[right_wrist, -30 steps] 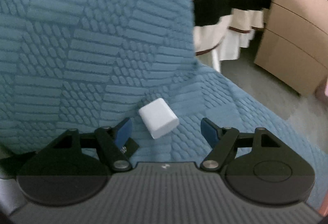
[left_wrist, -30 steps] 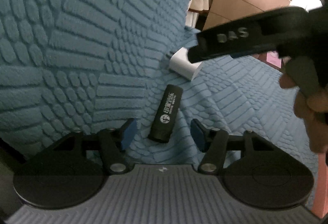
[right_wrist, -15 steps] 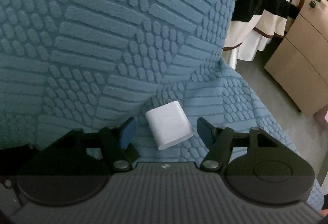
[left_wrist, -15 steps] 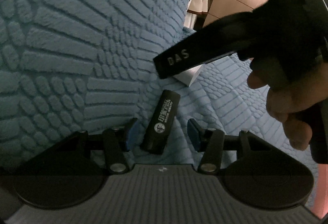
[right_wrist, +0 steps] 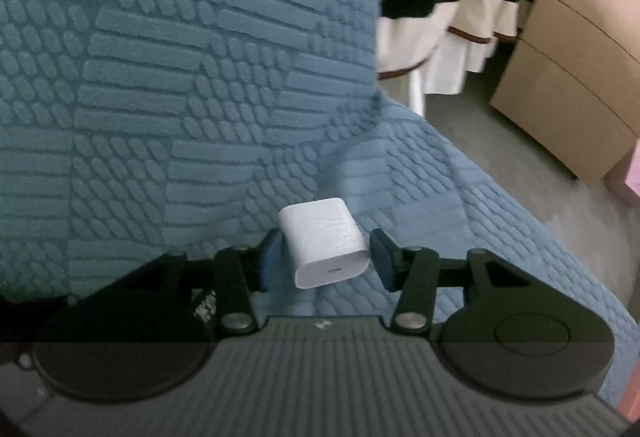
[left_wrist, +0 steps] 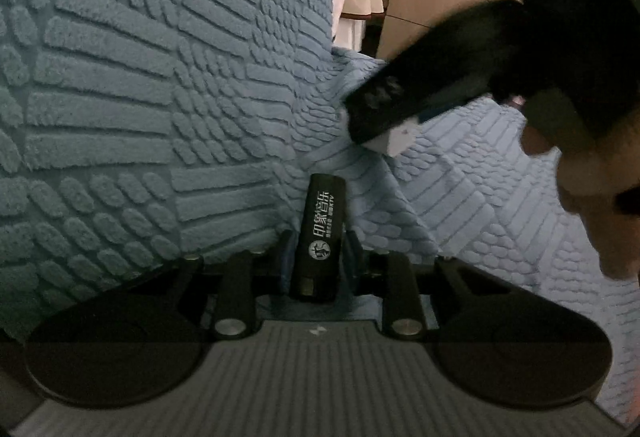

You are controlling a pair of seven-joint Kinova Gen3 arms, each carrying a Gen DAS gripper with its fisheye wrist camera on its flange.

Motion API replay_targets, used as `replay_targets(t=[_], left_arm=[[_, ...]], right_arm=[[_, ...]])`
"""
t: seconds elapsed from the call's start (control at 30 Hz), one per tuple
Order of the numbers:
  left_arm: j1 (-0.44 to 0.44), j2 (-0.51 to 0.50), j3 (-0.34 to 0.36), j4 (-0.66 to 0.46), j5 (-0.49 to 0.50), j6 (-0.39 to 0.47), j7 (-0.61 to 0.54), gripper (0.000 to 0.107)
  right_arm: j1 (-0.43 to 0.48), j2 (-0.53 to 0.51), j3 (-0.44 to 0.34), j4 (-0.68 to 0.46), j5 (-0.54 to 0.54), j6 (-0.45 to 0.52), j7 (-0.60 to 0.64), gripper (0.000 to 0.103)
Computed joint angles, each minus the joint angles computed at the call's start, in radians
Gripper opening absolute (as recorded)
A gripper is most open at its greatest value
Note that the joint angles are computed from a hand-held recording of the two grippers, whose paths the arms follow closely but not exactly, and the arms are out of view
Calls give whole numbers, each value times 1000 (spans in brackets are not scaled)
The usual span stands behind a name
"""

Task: Organize rigid objects
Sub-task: 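Grasp the black USB stick with the left tool while the right tool grasps the white cube charger, then lift the USB stick with the left tool while the right tool lifts the cube charger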

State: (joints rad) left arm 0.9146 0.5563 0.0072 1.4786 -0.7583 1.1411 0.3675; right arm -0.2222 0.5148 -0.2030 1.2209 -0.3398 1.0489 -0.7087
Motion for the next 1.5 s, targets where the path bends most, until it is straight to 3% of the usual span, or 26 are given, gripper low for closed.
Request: replay_targets(t=[0.33,0.7,0.9,1.23,1.4,1.43,1.47,1.5], left_arm=[[25,-77,23,64,-52,-37,71,29],[32,-103,49,82,-81,-64,114,29],[31,-116,56,97,-90,-99,138,29],[63,-134,87,76,-98,-9,80,29],[62,-100,107,20,-73,52,7,29],[68,-95,98,14,-54,53,-3,25],[69,-95,90,15,-38,38,-7,14],[55,-104,99,32,-27,6,5,14]], right_arm=[[122,-127,14,156,-96,-46,44,49],[170,-281,79,351,-107,-169,49,48],[165,-358,117,445,-53,-232,-12,48],[174,-508,166,658,-107,-358,66,47],[162,-529,193,696,-144,-381,108,48],[164,-524,200,691,-155,-369,106,47],[165,-522,202,690,-159,-364,96,47],[168,-524,204,694,-160,-361,88,47]])
